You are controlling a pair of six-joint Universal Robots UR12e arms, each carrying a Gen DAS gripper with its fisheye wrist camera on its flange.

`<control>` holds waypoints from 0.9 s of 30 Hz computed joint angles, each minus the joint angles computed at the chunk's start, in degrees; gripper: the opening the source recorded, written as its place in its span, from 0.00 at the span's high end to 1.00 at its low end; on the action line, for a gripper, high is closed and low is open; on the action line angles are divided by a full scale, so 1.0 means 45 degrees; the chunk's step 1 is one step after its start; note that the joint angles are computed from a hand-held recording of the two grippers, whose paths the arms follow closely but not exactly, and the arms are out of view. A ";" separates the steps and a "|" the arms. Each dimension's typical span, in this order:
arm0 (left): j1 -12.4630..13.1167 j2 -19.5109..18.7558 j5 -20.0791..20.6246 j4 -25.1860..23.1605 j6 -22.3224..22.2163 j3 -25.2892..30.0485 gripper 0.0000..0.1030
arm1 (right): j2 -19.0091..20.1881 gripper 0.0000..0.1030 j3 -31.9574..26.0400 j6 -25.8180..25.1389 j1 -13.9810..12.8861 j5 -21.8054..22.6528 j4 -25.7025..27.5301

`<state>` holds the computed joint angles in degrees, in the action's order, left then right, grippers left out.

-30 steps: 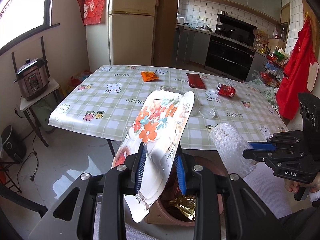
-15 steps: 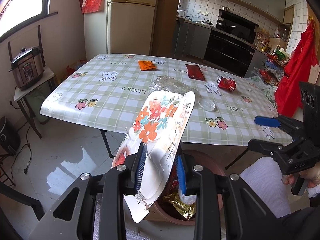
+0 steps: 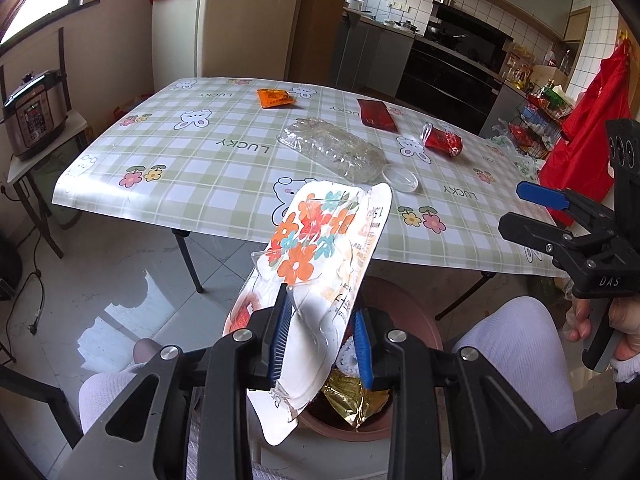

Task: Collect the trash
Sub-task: 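Lower the floral packet into the bucket and open the left tool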

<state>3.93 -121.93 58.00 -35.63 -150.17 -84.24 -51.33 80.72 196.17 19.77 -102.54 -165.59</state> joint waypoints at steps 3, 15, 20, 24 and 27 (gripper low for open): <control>-0.0045 -0.0002 0.0008 -0.0275 0.0212 -0.0022 0.73 | 0.0023 0.06 0.0000 0.0067 0.0026 -0.0020 -0.0041; -0.0158 -0.0018 -0.0675 -0.1629 0.1183 0.0041 0.55 | -0.0014 0.06 0.0110 0.0236 -0.0027 0.0004 -0.0129; -0.0173 0.0042 -0.0764 -0.0640 0.0968 -0.0225 0.08 | -0.0098 0.05 0.0296 0.0675 -0.0120 0.0056 -0.0202; -0.0219 -0.0031 -0.0212 -0.0378 0.0538 -0.0140 0.06 | -0.0071 0.06 0.0288 0.0669 -0.0114 0.0077 -0.0086; -0.0208 -0.0063 0.0169 -0.0009 0.0177 -0.0143 0.06 | -0.0072 0.06 0.0301 0.0602 -0.0105 0.0139 -0.0112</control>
